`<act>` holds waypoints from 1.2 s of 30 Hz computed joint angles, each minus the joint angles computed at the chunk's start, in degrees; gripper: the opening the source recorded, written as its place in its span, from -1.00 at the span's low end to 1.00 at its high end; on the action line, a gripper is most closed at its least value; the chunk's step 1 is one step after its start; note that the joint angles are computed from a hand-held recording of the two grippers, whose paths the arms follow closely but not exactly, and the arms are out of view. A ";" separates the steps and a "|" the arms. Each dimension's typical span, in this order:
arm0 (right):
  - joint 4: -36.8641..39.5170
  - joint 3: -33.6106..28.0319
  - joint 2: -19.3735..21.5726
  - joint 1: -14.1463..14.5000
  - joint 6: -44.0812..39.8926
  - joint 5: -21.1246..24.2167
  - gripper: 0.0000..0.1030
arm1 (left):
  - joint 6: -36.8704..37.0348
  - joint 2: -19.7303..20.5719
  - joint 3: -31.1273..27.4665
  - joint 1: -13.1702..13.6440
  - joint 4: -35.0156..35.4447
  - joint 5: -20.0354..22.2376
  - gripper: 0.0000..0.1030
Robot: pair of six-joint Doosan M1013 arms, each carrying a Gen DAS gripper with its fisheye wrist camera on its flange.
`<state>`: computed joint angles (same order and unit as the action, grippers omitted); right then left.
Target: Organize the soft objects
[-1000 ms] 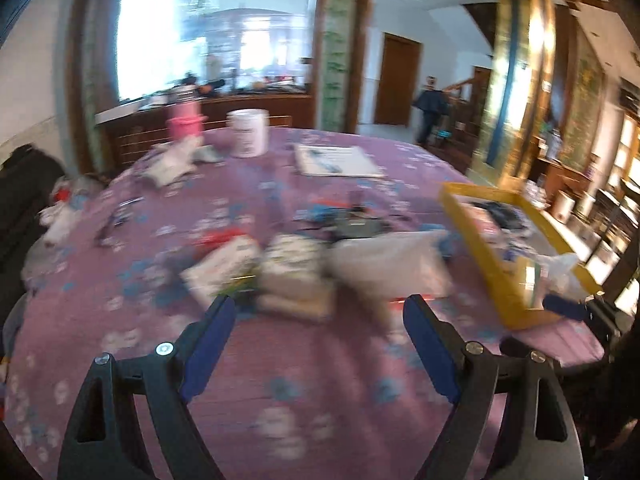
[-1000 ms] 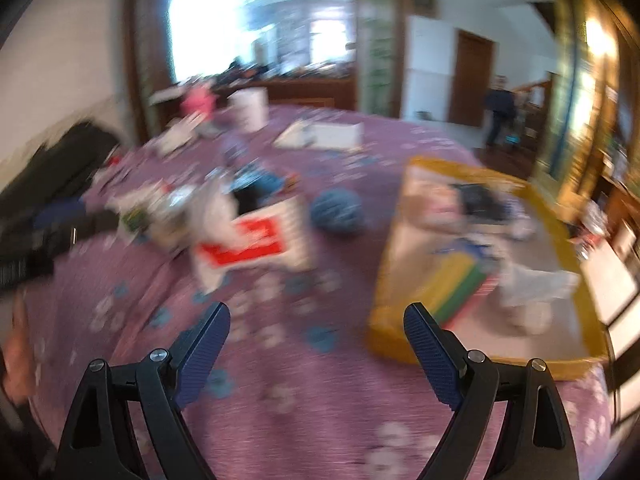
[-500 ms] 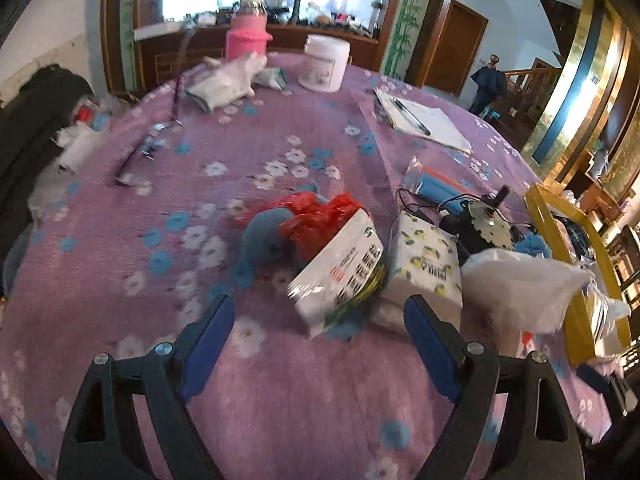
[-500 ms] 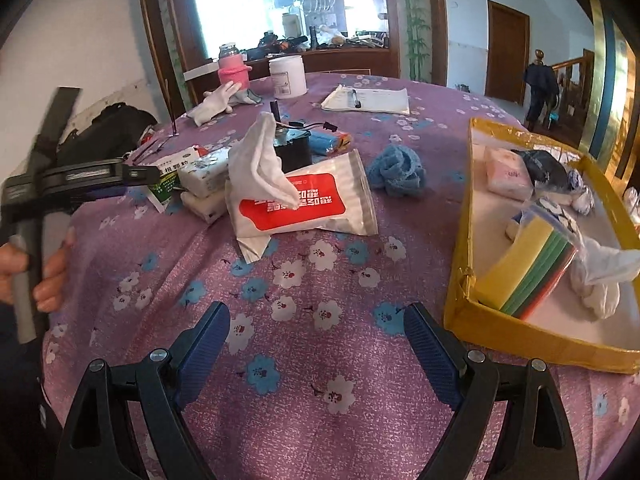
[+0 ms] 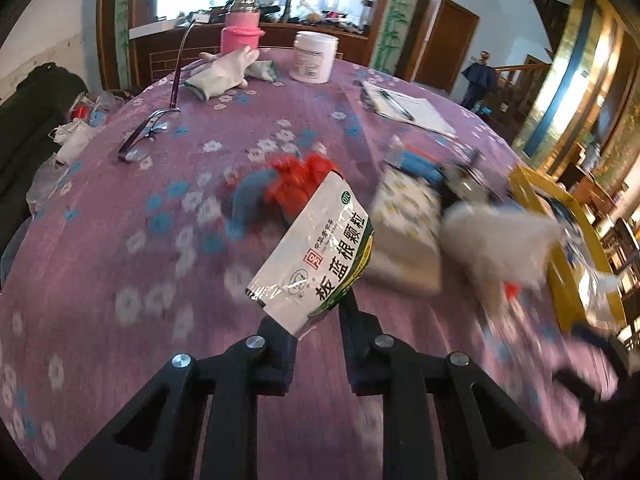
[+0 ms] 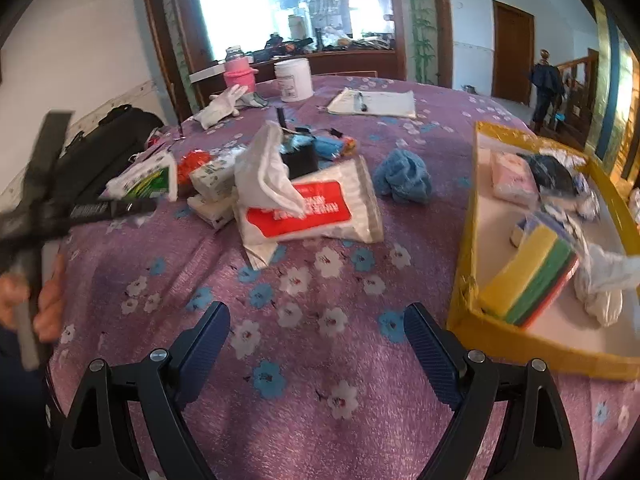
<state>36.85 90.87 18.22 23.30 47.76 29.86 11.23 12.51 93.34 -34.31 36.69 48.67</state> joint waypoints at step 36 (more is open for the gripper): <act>6.46 -2.41 0.33 -3.33 -5.40 16.54 -0.89 | -0.81 -0.04 1.53 -1.96 2.28 -3.22 -0.63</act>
<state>43.32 88.47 18.55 19.97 42.36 46.40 10.42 12.47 94.87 -36.27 38.96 45.44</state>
